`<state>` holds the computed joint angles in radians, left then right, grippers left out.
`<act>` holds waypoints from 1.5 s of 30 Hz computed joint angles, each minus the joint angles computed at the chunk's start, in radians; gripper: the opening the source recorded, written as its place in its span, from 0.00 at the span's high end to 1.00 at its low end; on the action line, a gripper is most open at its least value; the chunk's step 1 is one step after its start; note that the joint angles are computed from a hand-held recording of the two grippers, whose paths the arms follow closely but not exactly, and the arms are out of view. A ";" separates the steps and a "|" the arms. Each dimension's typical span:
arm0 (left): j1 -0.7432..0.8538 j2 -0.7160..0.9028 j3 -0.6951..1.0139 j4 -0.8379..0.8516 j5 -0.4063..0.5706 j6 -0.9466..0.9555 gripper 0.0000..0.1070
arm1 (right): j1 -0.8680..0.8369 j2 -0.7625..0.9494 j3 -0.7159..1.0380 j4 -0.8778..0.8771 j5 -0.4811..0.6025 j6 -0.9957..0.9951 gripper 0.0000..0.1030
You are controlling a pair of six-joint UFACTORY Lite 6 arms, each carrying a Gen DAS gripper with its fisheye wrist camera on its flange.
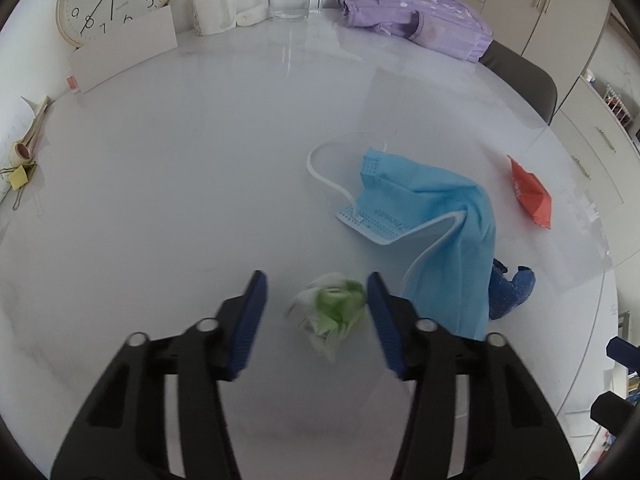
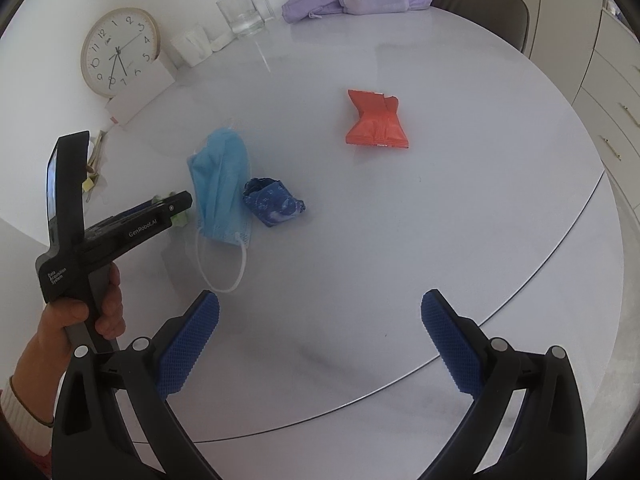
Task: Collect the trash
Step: 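Grasp the green paper with the left tool while the right tool grasps the blue cloth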
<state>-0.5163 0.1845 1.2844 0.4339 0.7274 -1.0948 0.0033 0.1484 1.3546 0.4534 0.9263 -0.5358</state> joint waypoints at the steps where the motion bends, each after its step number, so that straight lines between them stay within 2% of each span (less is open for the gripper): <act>1: -0.003 0.005 0.001 0.002 0.001 -0.006 0.59 | -0.002 0.009 0.008 0.003 0.001 -0.003 0.03; 9: -0.022 0.031 0.019 0.050 0.035 -0.044 0.71 | 0.001 0.068 0.061 0.041 -0.003 -0.061 0.03; 15: -0.013 -0.079 -0.062 0.008 0.037 -0.034 0.72 | 0.077 0.209 0.192 0.046 -0.047 -0.127 0.12; 20: -0.050 -0.197 -0.137 0.029 0.094 -0.066 0.72 | 0.151 0.379 0.348 0.002 -0.057 -0.104 0.27; 24: -0.073 -0.291 -0.207 0.014 0.117 -0.084 0.72 | 0.187 0.468 0.438 -0.014 -0.043 -0.090 0.33; 25: -0.079 -0.304 -0.218 0.014 0.123 -0.091 0.72 | 0.193 0.474 0.440 -0.016 -0.044 -0.090 0.40; 26: -0.087 -0.316 -0.229 0.017 0.131 -0.099 0.72 | 0.197 0.482 0.446 -0.019 -0.041 -0.090 0.51; 28: -0.103 -0.327 -0.242 0.024 0.149 -0.112 0.72 | 0.205 0.488 0.452 -0.032 -0.052 -0.081 0.59; 29: -0.106 -0.327 -0.243 0.024 0.155 -0.114 0.72 | 0.205 0.487 0.452 -0.034 -0.050 -0.077 0.60; 30: -0.108 -0.331 -0.248 0.020 0.156 -0.112 0.72 | 0.198 0.489 0.457 -0.019 -0.039 -0.079 0.65; 37: -0.170 -0.333 -0.207 0.020 0.199 -0.116 0.72 | 0.148 0.409 0.401 -0.008 -0.021 -0.068 0.65; 40: -0.219 -0.320 -0.145 0.017 0.233 -0.109 0.72 | 0.094 0.292 0.302 0.007 -0.008 -0.092 0.65; 45: -0.401 -0.245 0.014 0.045 0.327 -0.155 0.72 | -0.013 0.046 0.091 0.022 0.042 -0.132 0.65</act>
<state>-0.9177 -0.0605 1.2989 0.4791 1.0548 -1.2495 -0.0093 0.1946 1.4460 0.4750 0.9680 -0.6675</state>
